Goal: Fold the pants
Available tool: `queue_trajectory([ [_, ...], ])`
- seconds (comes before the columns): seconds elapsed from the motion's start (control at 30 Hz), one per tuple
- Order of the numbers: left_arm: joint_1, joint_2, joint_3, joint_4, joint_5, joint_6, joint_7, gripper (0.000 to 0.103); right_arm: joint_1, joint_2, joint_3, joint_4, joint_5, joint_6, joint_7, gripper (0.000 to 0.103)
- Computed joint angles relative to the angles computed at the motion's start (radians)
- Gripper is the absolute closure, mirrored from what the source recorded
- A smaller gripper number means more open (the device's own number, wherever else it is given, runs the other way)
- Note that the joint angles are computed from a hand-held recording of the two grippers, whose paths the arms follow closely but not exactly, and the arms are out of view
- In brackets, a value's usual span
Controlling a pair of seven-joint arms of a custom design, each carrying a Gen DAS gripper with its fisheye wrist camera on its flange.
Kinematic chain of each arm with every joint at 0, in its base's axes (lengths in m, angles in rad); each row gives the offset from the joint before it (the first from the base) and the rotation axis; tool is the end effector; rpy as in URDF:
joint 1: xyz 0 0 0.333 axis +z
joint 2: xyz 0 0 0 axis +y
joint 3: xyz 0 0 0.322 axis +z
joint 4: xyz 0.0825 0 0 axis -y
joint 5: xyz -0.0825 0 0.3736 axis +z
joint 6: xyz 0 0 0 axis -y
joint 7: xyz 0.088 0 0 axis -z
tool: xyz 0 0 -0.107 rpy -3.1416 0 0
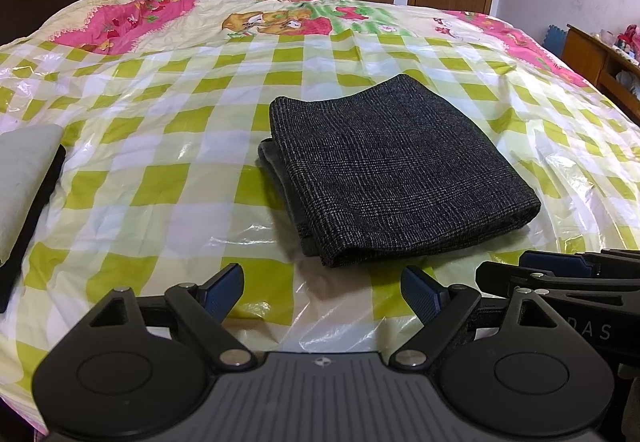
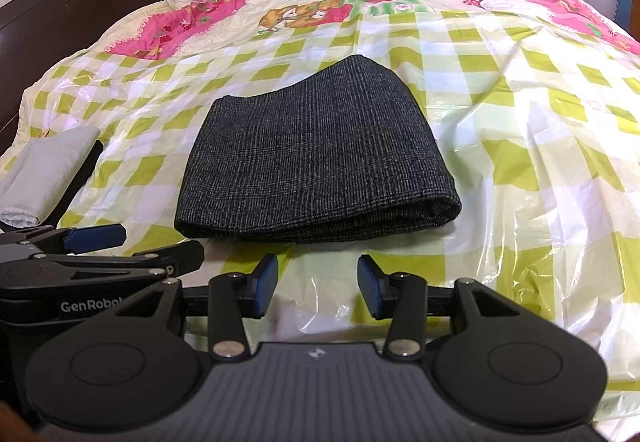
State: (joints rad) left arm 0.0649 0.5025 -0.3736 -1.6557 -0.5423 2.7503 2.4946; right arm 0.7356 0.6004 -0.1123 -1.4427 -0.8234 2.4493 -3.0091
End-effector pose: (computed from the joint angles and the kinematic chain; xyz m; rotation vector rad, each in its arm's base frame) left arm 0.6956 -0.1535 0.4087 -1.1459 2.4291 -1.0101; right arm 0.5928 0.4483 0.3943 -1.2544 2.1136 -0.6611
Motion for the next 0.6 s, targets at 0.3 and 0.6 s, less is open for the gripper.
queue_trajectory([
  [0.3, -0.019, 0.007, 0.027, 0.010, 0.044, -0.024, -0.045, 0.007, -0.004, 0.006, 0.005, 0.004, 0.016, -0.003, -0.014, 0.058],
  [0.6, -0.025, 0.007, 0.034, 0.012, 0.080, -0.032, -0.078, 0.007, -0.011, 0.015, 0.013, 0.020, 0.066, -0.018, -0.060, 0.058],
])
